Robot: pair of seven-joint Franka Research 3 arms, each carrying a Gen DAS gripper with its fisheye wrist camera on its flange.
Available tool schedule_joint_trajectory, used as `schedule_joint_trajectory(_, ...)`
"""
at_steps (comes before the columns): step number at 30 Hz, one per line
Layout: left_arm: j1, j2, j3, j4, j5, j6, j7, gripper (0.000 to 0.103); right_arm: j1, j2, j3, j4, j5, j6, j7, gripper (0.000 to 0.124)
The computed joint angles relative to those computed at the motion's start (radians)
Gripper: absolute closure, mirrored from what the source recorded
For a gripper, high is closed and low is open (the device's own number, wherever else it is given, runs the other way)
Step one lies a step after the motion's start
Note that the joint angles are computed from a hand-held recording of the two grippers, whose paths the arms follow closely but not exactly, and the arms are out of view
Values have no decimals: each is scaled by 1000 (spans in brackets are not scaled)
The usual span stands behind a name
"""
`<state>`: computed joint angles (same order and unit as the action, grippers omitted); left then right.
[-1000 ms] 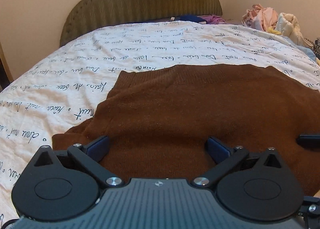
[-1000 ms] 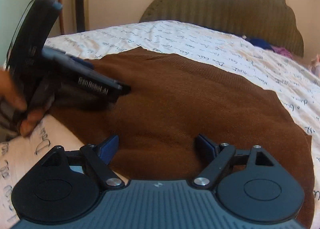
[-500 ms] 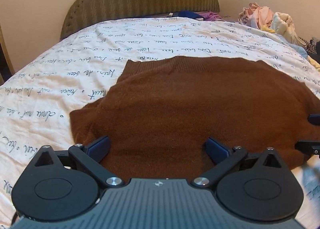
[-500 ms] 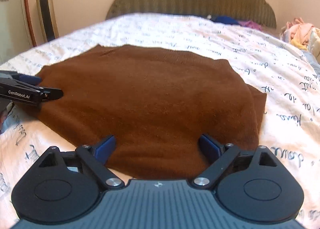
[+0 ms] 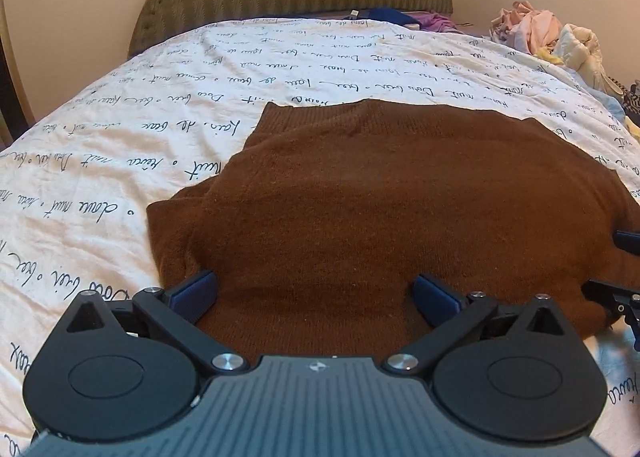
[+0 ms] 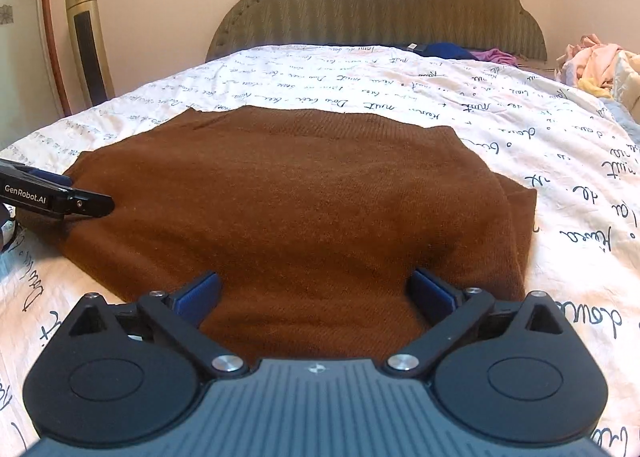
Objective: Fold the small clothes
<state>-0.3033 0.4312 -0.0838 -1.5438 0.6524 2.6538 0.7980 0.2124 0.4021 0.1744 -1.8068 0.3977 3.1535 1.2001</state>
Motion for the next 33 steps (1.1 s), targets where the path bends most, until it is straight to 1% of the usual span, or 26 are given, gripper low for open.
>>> schedule_joint_trajectory(2,-5,-9,3,-8,3,-10,-14,0,-33,-17,37,-30,18,17,-22,22)
schedule_joint_trajectory(4,-9,-16,5,-15,14,-17,-26,0,-31,-10,39,-24,21,21,-24,22)
schedule_joint_trajectory(9,-13,-15,2,-7,25,-40,-41,0,-69,-12,81,-32,42,31,-51,22)
schedule_joint_trajectory(14,-11,-20,1,-12,33,-41,-53,0,-93,-12,108,-35,62,34,-74,22)
schedule_joint_trajectory(15,-23,-27,14,-15,54,-51,-86,1,-94,-13,110,-35,65,35,-77,22)
schedule_joint_trajectory(16,-38,-44,32,-28,89,-54,-147,3,-94,-12,110,-35,67,34,-79,22)
schedule_joint_trajectory(18,-46,-98,58,-88,154,-29,-304,3,-104,-13,121,-36,75,36,-88,22)
schedule_joint_trajectory(19,-37,-136,66,-134,174,-3,-410,2,-108,-13,126,-37,78,37,-92,22)
schedule_joint_trajectory(20,-16,-174,65,-186,160,33,-498,3,-107,-14,126,-37,81,36,-94,22)
schedule_joint_trajectory(21,15,-210,57,-241,124,85,-562,3,-108,-14,127,-36,83,36,-96,22)
schedule_joint_trajectory(22,46,-244,50,-302,92,155,-624,3,-108,-14,127,-36,86,36,-98,22)
schedule_joint_trajectory(23,77,-274,40,-360,49,221,-673,3,-108,-14,127,-36,87,36,-99,22)
schedule_joint_trajectory(25,130,-314,12,-450,-58,323,-726,4,-108,-14,128,-35,91,36,-103,22)
schedule_joint_trajectory(26,153,-325,-7,-488,-128,376,-728,5,-108,-14,128,-35,93,36,-104,22)
schedule_joint_trajectory(28,207,-328,-72,-550,-312,494,-664,5,-107,-14,127,-35,95,35,-106,22)
schedule_joint_trajectory(29,241,-321,-120,-559,-396,527,-606,5,-104,-15,124,-36,96,35,-105,22)
schedule_joint_trajectory(30,286,-307,-183,-554,-477,547,-534,5,-103,-15,123,-35,97,35,-106,22)
schedule_joint_trajectory(31,304,-292,-210,-540,-507,553,-501,5,-103,-15,123,-35,98,34,-106,21)
schedule_joint_trajectory(32,297,-277,-208,-520,-520,544,-487,5,-102,-15,123,-35,99,34,-107,21)
schedule_joint_trajectory(33,261,-260,-174,-497,-516,535,-496,5,-101,-15,122,-35,100,35,-107,21)
